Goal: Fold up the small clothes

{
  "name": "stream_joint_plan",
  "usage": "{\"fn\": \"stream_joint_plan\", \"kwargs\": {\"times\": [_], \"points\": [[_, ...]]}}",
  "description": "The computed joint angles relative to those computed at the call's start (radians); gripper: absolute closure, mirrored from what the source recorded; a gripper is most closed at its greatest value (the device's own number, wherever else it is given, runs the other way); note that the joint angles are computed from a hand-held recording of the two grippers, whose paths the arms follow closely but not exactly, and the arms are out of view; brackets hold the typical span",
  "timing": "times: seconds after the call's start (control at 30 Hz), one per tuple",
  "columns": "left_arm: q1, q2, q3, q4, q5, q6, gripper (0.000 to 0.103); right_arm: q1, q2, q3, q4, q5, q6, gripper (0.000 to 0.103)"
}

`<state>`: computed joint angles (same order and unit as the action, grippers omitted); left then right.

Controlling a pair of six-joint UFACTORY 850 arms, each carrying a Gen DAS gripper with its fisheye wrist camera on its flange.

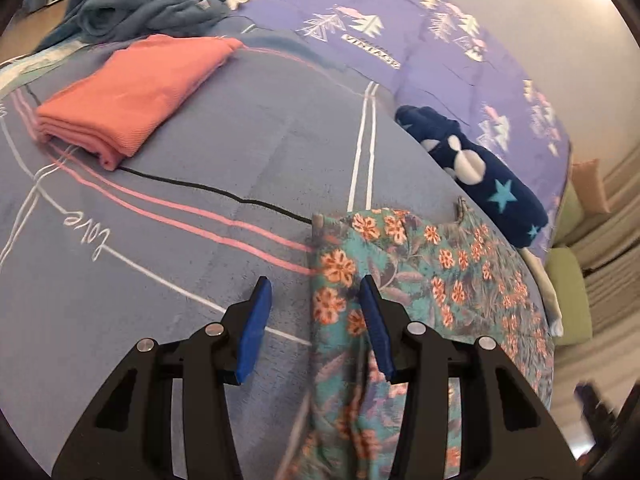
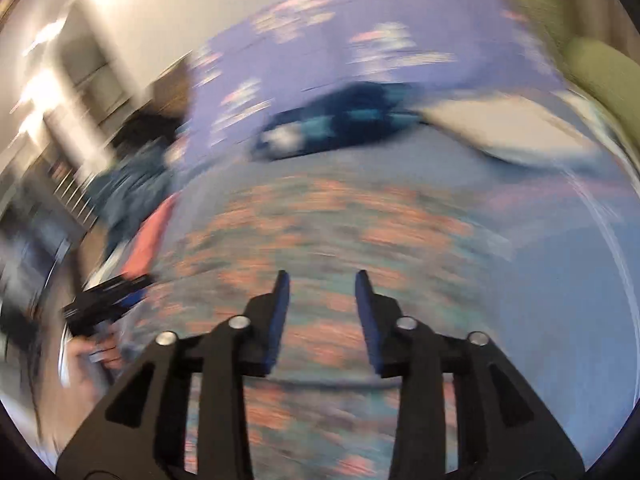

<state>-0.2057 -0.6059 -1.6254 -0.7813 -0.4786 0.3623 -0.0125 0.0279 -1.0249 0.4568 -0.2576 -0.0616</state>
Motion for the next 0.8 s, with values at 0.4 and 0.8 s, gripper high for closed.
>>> {"fn": "stream_joint_plan", "kwargs": {"times": [0.4, 0.8], "points": [[-0.011, 0.072, 0.099, -0.382, 0.086, 0.581, 0.099, 0.218, -0.699, -0.926, -0.09, -0.5, -0.044, 0.047], [0.102, -0.004, 0.007, -0.276, -0.28, 0.32, 0.05, 0.285, -1.139, -1.612, -0.242, -0.938, 0.014, 0.059]]}}
